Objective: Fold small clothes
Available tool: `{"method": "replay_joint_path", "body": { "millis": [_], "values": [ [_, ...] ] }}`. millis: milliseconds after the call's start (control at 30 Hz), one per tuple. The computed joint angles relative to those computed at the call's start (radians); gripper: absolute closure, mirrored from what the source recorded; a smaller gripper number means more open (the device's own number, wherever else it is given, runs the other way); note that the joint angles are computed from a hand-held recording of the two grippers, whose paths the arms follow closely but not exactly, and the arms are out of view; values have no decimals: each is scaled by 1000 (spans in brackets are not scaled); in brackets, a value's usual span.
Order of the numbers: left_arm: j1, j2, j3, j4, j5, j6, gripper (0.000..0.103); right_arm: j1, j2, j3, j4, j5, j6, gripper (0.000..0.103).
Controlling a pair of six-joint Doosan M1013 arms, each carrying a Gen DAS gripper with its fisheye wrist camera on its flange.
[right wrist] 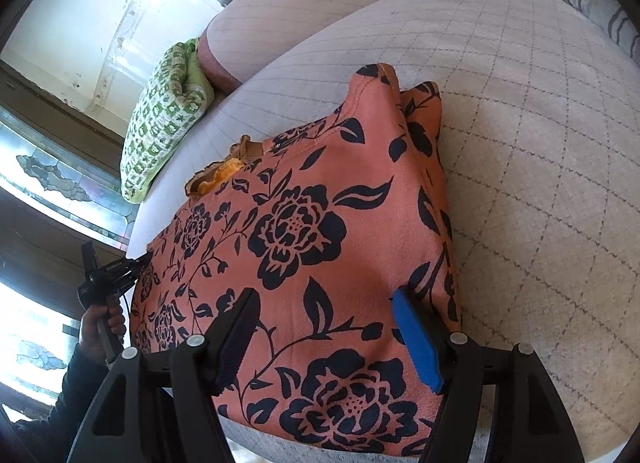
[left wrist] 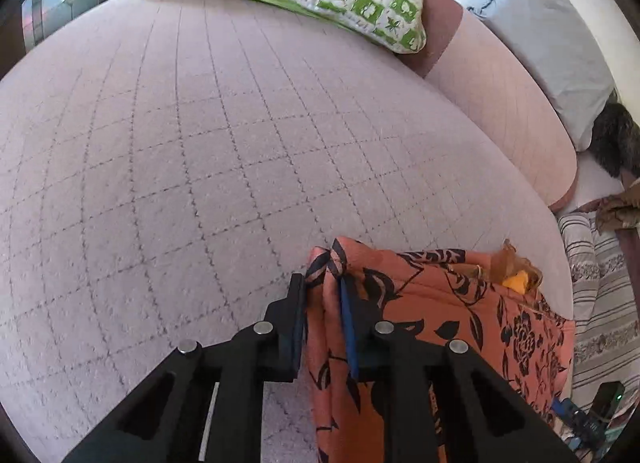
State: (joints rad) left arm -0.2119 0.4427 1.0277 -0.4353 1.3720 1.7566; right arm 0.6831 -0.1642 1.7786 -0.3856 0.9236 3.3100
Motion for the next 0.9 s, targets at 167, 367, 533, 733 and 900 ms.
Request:
{"method": "replay_joint_path", "body": {
  "millis": [167, 367, 533, 733, 900],
  "values": [
    [8, -30, 13, 15, 2, 28, 67, -3, -1, -1, 10, 3, -5, 30],
    [21, -173, 137, -57, -84, 254, 60, 14, -3, -48, -34, 27, 1, 31],
    [8, -262, 263, -78, -123, 407, 45, 7, -24, -27, -94, -66, 73, 30],
    [-34, -280, 340, 67, -154, 403, 45, -9, -54, 33, -49, -45, 254, 39],
    [-36, -294, 331, 12, -163, 416, 44, -105, -49, 1, -37, -153, 27, 34]
  ]
}}
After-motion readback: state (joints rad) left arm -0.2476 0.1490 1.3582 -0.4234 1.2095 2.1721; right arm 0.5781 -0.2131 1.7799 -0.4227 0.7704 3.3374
